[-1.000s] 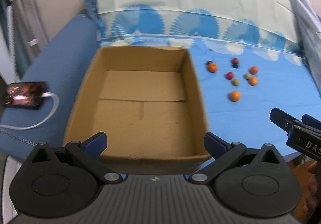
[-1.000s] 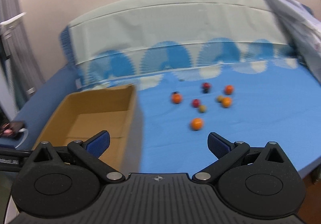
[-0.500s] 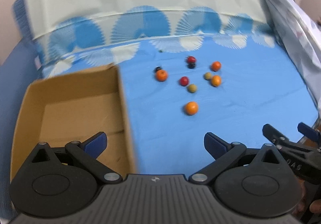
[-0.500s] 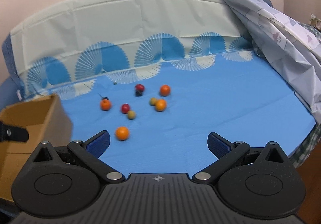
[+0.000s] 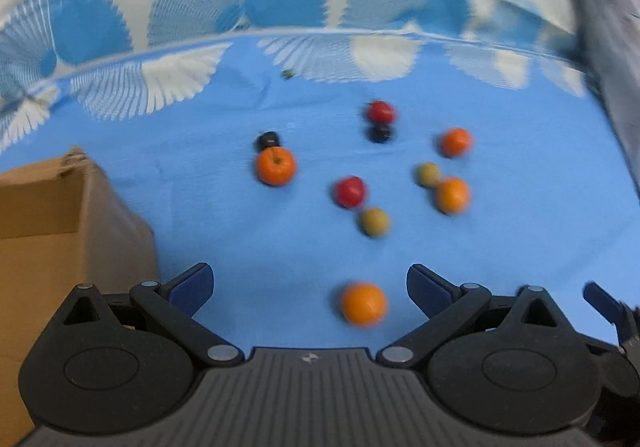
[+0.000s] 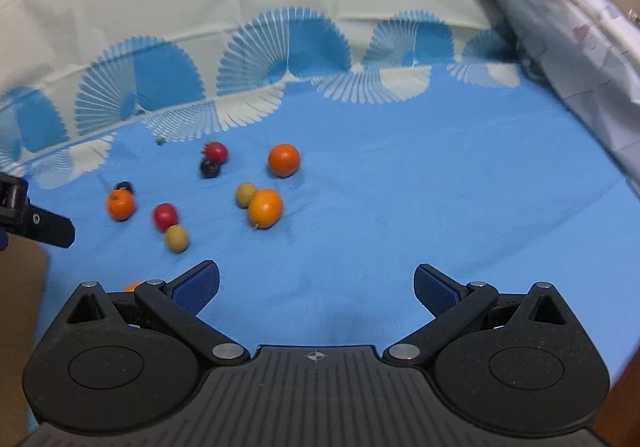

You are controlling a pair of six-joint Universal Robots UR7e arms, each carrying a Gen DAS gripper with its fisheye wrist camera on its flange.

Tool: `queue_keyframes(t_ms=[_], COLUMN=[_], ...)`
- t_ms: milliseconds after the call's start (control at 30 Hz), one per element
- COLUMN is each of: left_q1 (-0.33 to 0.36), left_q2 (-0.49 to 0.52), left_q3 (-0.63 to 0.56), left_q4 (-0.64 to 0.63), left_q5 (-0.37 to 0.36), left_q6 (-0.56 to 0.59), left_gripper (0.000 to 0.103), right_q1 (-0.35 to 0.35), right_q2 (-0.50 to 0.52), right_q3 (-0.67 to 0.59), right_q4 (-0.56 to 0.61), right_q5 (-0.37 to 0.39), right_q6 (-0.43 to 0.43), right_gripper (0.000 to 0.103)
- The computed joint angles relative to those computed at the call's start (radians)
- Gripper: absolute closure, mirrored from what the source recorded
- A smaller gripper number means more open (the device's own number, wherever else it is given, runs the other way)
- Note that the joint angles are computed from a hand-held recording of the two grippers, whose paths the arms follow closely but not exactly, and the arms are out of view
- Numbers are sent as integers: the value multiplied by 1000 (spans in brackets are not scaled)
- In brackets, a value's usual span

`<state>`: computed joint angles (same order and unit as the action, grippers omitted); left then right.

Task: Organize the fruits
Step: 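Grasp the stemmed tangerine with the left tool while the right tool grasps an orange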

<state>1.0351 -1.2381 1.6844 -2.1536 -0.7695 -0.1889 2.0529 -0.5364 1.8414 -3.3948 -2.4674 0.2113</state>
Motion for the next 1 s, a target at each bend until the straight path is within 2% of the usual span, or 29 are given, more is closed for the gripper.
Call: queue_keyframes(t_ms=[167,233,367,400,500,567,667,700,733,767,800,833,867,1000], left_q1=[96,120,146,152,167,161,155,151,148,144,140,136,131,108], left_q2=[134,180,269,290,336,355,352,349,343,332,324,317,313,282], left_q3=[-149,-196,-283,-309,-359,-357,-334,-323,-307,-288,-276,-270,-264,-203], left_q4=[-34,-60,-43,-27,35,7,-49,-65,-94,-127,-146,-148,-148,-223], left_q5=[-24,-24,26,33,62,111,118,128,131,125,122,114,121,152], left_q6=[-122,-121,-117,-125,-145,-100,-21,-10,9,23,30,37,46,114], left_gripper=[0,0,0,0,0,0,1,9,16,35,58,62,62,62], right_q1=[-84,-107,-143,-146,-134,-135,-132,-131,-129,-124,-119,-113,-109,-105], right_q2=[97,133,177,191,260,270,276,274,272,275,279,279,277,247], right_q3=[-132,-185,-254,-269,-328,-334,-355,-359,-358,-359,-359,-354,-351,-313], right_q4=[-8,-5,15,17,-67,-95,-63,-49,-45,-63,-85,-96,-93,-75], right_q5=[76,87,118,104,38,37,16,11,12,8,12,19,19,28], right_q6=[-101,-121,-149,-164,-311,-308,-304,-297,-300,-314,-343,-370,-379,-338], right_gripper=[0,0,0,0,0,0,1,1,3,19,30,56,66,67])
